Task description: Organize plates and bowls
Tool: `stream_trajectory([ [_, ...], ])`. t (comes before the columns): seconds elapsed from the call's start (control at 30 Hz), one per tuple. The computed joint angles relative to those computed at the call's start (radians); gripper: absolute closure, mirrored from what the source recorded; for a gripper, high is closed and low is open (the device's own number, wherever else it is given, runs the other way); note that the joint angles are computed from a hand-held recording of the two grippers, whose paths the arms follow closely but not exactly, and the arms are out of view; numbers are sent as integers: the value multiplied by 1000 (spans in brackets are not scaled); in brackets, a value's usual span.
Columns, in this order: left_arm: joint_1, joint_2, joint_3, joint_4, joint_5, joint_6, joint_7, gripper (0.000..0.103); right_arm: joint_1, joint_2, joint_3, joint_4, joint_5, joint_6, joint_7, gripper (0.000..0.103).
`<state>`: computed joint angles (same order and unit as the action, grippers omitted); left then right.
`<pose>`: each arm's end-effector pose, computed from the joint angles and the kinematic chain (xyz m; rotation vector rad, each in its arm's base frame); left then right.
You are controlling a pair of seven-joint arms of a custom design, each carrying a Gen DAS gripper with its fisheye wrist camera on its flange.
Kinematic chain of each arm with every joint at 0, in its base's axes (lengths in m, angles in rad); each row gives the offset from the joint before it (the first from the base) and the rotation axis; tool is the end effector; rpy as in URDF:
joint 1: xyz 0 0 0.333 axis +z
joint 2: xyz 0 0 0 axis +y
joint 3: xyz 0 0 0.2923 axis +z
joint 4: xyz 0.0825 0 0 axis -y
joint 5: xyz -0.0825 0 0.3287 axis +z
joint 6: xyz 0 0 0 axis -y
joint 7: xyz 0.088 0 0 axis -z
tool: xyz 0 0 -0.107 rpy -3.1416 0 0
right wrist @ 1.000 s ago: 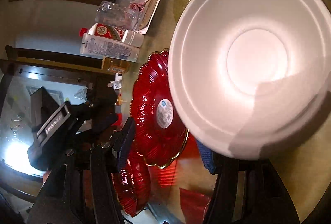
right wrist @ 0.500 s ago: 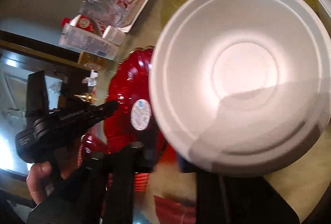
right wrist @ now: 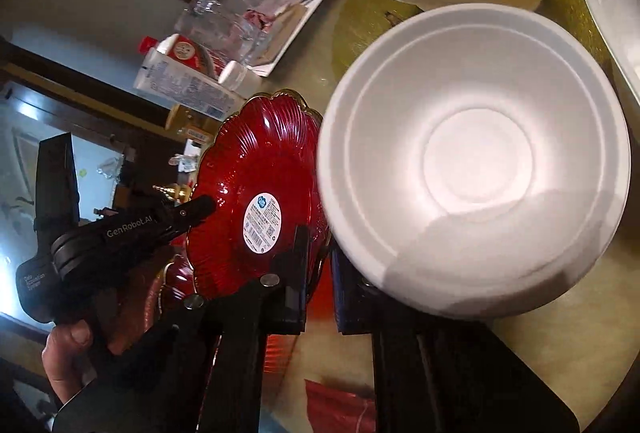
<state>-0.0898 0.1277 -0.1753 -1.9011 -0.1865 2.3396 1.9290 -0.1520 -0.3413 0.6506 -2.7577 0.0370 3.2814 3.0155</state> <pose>0.5472 -0.1476 0.4675 -1.5115 2.5762 -0.5110 0.3546 0.1949 0.4149 -0.7347 2.2024 -0.0538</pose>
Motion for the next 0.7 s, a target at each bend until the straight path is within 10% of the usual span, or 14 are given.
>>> stream_trajectory([
  [0.7,55,-181,67,-142,-221,61,180,90,-108,-57,133,128,-176,-85,100,94],
])
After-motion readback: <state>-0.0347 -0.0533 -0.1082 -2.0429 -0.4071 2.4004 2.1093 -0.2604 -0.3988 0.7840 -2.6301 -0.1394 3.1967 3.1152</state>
